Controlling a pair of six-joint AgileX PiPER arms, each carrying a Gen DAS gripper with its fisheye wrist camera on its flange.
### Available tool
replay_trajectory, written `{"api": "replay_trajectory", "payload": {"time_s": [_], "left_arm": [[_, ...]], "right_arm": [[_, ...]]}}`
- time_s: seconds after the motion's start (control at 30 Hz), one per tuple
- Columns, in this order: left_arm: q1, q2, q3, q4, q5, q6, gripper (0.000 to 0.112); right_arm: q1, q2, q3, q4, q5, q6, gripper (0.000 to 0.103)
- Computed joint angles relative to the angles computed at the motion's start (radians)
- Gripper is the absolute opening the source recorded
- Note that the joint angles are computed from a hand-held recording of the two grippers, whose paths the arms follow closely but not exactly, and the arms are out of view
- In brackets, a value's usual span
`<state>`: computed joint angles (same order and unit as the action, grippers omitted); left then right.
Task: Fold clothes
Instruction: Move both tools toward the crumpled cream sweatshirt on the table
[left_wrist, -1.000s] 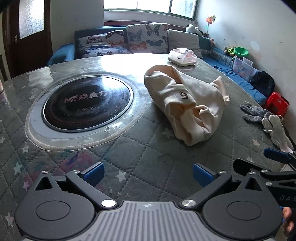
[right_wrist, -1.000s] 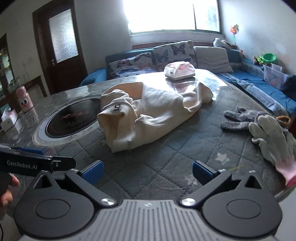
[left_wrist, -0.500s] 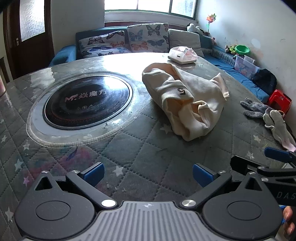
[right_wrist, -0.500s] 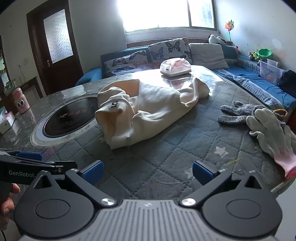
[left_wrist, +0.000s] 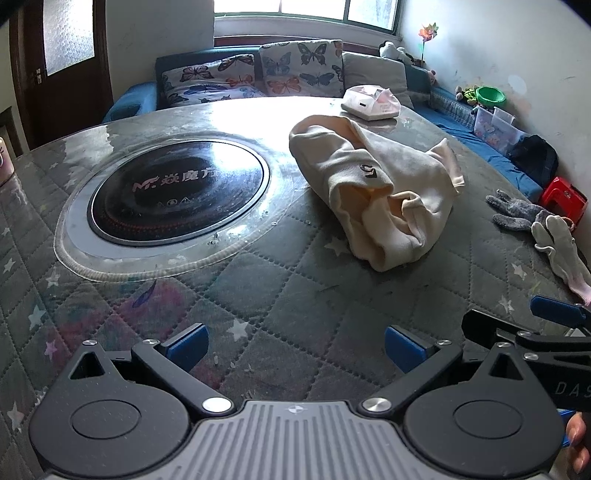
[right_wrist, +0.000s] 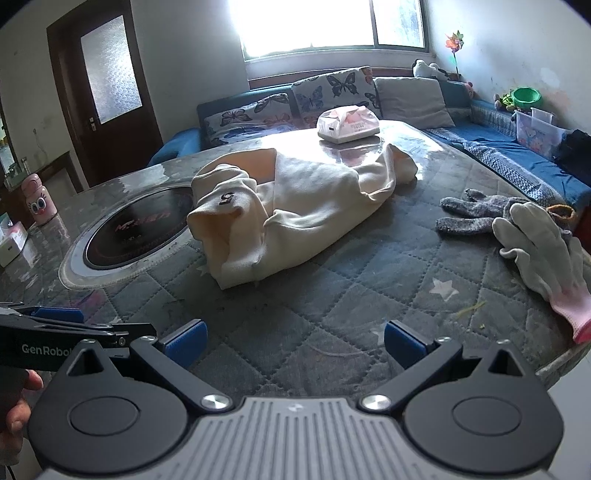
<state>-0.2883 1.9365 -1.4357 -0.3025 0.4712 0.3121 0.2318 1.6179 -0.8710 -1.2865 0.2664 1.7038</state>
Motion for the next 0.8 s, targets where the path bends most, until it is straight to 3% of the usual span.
{"api": "replay_trajectory", "payload": {"time_s": [0.8], "left_arm": [[-0.017,0.030,-0.038,0.068,0.033,-0.066,0.103]], "right_arm": [[-0.024,0.014,-0.005,0.047,-0.028,-0.035,0.103]]}}
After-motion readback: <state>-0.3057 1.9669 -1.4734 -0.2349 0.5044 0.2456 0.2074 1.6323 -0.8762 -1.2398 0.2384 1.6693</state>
